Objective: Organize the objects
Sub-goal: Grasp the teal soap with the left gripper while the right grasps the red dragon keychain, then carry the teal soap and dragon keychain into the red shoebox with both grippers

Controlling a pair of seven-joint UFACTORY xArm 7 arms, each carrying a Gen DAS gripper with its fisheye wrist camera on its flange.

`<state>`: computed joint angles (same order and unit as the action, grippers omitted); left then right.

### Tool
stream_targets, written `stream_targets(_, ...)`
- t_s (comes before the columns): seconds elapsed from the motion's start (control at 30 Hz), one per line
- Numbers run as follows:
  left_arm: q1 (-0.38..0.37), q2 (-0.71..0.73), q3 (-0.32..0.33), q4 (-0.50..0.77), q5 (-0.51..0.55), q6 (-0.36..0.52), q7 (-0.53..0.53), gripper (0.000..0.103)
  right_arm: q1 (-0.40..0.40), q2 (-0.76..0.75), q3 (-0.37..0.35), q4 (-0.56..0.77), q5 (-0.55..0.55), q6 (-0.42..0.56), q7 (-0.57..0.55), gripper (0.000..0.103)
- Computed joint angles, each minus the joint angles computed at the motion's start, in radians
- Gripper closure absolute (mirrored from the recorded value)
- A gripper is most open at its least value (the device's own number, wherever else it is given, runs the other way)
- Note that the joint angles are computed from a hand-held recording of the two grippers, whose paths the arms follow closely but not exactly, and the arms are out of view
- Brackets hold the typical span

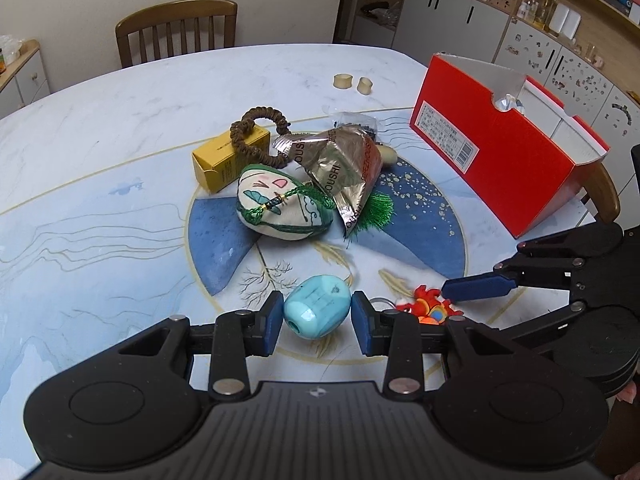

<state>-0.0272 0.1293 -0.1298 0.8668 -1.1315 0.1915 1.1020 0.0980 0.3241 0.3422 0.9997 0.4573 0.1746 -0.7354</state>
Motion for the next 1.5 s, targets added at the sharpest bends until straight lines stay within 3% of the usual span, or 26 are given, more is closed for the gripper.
stream_targets(0.2, -0.002, -0.005, 0.001, -0.002, 0.010, -0.007, -0.014, 0.067, 0.035, -0.007, -0.024, -0.029, -0.092, -0.055, 0.015, 0.067)
stream_targets(0.3, -0.006, -0.012, 0.003, -0.002, 0.031, -0.002, -0.038, 0.067, 0.010, -0.012, 0.001, -0.034, -0.094, -0.061, 0.013, 0.067)
stream_targets(0.43, -0.015, -0.027, 0.004, 0.003, 0.054, 0.012, -0.063, 0.067, -0.072, -0.040, 0.081, -0.031, -0.004, -0.033, -0.050, 0.068)
stream_targets(0.6, -0.037, -0.052, 0.010, 0.022, 0.084, 0.040, -0.103, 0.067, -0.076, -0.109, 0.057, -0.019, 0.114, 0.045, -0.113, 0.068)
stream_targets(0.77, -0.070, -0.077, 0.016, 0.049, 0.143, 0.051, -0.168, 0.067, -0.083, -0.190, 0.005, -0.007, 0.231, 0.131, -0.205, 0.068)
stream_targets(0.97, -0.114, -0.078, 0.010, 0.104, 0.245, 0.054, -0.273, 0.067, -0.079, -0.244, -0.108, 0.043, 0.283, 0.250, -0.260, 0.067)
stream_targets(1.23, -0.162, -0.004, -0.023, 0.224, 0.464, 0.046, -0.490, 0.067, -0.072, -0.235, -0.249, 0.142, 0.337, 0.322, -0.336, 0.067)
stream_targets(1.5, -0.222, 0.131, -0.036, 0.389, 0.749, 0.059, -0.754, 0.067, -0.147, -0.144, -0.285, 0.273, 0.343, 0.343, -0.387, 0.067)
